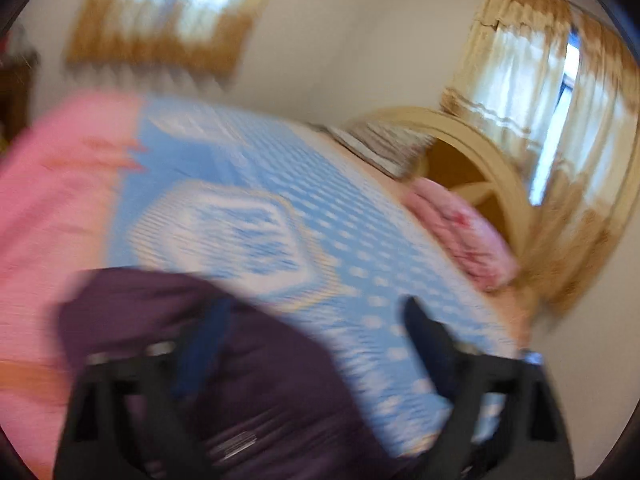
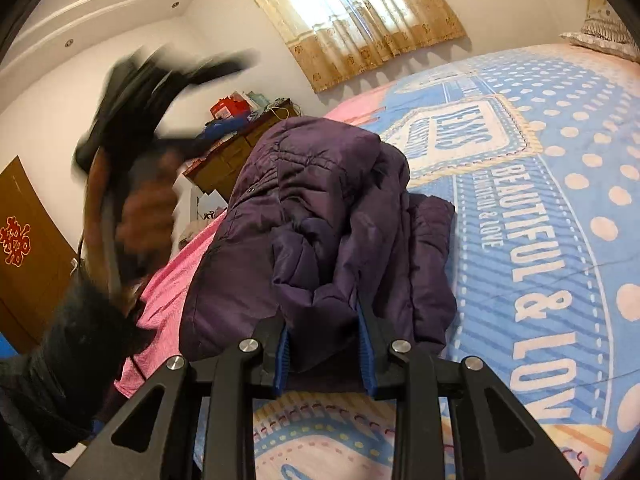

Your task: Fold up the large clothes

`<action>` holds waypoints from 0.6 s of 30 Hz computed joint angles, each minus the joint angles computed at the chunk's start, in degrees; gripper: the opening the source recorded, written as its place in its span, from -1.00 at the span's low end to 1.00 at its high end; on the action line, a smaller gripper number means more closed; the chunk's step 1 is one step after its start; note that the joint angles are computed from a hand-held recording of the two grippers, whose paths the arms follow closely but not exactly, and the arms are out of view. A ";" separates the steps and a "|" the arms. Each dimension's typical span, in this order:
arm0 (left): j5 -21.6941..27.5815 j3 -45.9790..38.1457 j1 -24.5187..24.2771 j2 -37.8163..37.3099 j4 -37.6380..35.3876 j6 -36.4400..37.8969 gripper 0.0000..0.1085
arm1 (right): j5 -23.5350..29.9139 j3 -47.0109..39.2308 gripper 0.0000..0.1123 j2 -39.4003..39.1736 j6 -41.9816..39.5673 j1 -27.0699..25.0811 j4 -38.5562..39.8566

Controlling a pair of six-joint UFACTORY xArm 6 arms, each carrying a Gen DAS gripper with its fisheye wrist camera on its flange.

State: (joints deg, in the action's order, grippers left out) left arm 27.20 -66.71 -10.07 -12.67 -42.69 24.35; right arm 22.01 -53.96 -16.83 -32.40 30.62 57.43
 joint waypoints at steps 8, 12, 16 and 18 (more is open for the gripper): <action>-10.21 19.90 4.56 -9.32 -6.94 3.64 0.90 | 4.34 -4.99 -0.25 0.59 1.46 -1.52 -2.72; -15.41 20.94 1.03 -6.03 -8.26 4.49 0.90 | -2.24 -8.91 0.61 2.17 6.87 -0.48 -9.20; -18.03 20.83 -0.35 -5.50 -10.11 6.77 0.90 | 10.61 -25.42 0.61 15.64 15.18 -4.30 -14.78; -16.97 20.87 0.21 -6.01 -11.84 8.45 0.90 | 16.46 -32.48 0.61 22.24 17.02 -6.34 -11.74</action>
State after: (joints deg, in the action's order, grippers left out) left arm 10.23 -45.84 -9.86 -18.68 -54.52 32.80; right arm 38.47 -86.44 5.41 -15.38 24.27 45.69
